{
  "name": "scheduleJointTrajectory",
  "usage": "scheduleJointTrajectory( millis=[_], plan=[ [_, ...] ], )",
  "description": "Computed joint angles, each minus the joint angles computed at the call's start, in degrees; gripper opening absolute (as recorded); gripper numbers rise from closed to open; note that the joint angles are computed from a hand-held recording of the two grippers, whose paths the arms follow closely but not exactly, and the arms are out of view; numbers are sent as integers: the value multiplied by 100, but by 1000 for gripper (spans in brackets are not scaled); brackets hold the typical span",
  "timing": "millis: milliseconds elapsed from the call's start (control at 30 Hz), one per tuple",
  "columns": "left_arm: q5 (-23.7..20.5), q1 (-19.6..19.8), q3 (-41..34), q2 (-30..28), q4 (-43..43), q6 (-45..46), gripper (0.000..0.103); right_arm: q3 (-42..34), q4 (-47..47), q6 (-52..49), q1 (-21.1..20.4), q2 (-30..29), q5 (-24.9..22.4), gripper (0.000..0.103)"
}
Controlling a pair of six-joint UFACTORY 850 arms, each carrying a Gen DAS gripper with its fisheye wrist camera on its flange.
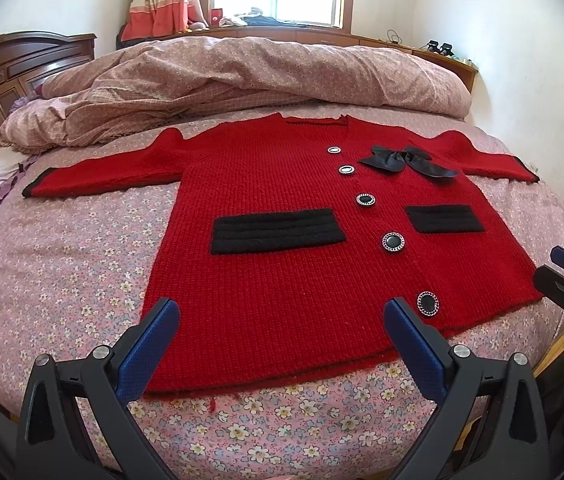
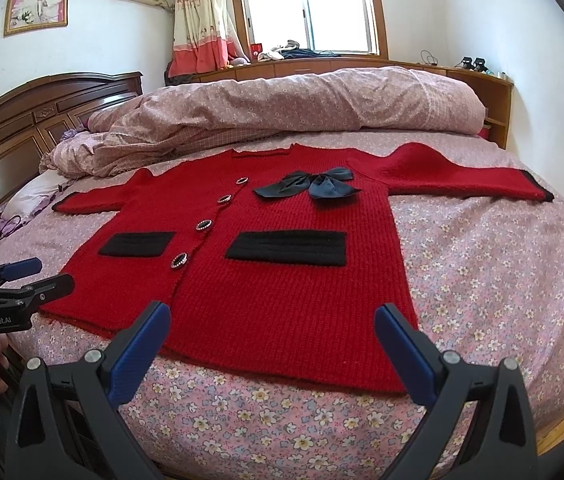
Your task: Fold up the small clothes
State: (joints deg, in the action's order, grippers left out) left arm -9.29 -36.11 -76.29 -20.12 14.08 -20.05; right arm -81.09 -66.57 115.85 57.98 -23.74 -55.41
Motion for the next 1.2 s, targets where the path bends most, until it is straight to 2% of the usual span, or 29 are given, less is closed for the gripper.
scheduleJointTrajectory(
  millis=[600, 767, 833, 967, 1100, 1200],
  plan=[
    [-9, 37, -22, -23, 128, -185, 99, -32, -3, -19, -22, -16, 67, 103],
    [-138, 217, -242, -111, -938, 634, 99, -293, -52, -216, -120, -125, 242, 103],
    [-205, 341, -416, -188, -1204, 767, 99, -521, -98, -467, -177, -235, 272, 103],
    [-356, 556, -858, -431, -613, 202, 99, -1176, -97, -1139, -325, -588, 380, 103],
    [-478, 919, -1390, -774, -1481, 918, 99, -2017, -53, -1717, -502, -1078, 722, 103],
    [-739, 1243, -1973, -1158, -1988, 1275, 99, -3000, 168, -2424, -620, -1681, 911, 103]
  ],
)
